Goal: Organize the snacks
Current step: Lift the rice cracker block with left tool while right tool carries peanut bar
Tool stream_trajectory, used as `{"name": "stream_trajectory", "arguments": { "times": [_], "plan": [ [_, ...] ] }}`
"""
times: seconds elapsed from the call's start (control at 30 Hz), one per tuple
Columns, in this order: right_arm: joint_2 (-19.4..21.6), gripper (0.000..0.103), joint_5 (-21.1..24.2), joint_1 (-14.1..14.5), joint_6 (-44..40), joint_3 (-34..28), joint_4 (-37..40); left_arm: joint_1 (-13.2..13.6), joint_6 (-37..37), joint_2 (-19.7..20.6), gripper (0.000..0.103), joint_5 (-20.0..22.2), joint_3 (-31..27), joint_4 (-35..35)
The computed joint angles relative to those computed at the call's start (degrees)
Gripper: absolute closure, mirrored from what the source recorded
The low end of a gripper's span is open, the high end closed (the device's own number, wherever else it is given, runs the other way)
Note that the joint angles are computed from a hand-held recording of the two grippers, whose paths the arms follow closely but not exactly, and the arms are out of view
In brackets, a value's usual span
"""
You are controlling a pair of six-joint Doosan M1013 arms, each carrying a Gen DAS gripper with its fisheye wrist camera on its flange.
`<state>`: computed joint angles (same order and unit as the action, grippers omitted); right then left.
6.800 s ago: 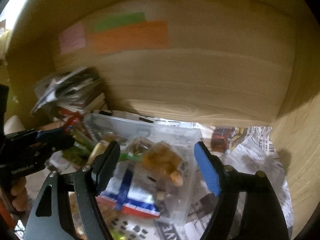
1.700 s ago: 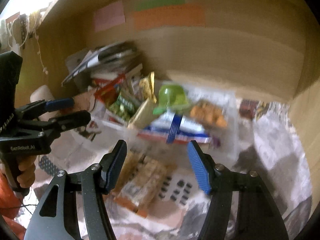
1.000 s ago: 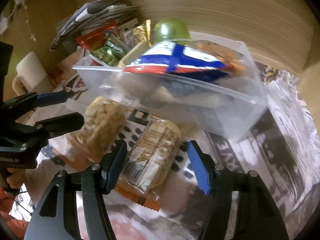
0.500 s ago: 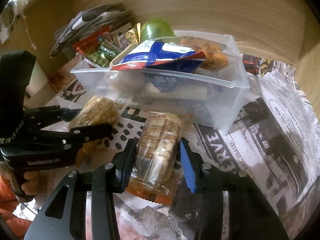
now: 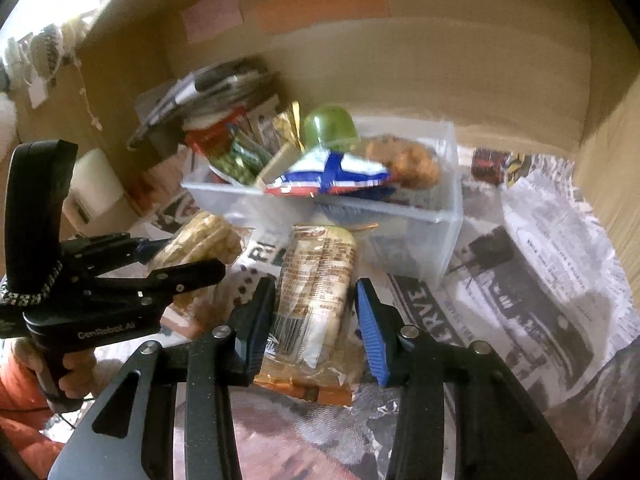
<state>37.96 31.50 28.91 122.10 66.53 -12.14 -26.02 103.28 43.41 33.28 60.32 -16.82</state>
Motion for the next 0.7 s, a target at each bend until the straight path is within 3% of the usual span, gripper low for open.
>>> {"name": "stream_trajectory", "arguments": {
  "times": [0.2, 0.4, 0.7],
  "plan": [
    [-1.38, 0.065, -3.12, 0.21, 3.40, 0.94, -3.91, 0.53, 3.55, -1.80, 0.057, -3.42, 1.36, -3.92],
    [-1.51, 0.065, -5.35, 0.05, 7.06, 0.04, -8.85, 0.65, 5.29, -1.29, 0.057, -4.44, -1.35, -6.25],
    [0.65, 0.067, -5.01, -0.99, 9.44, -4.60, -12.99, 0.36, 0.75, 1.37, 0.057, -3.81, -7.55, -1.95]
  ]
}}
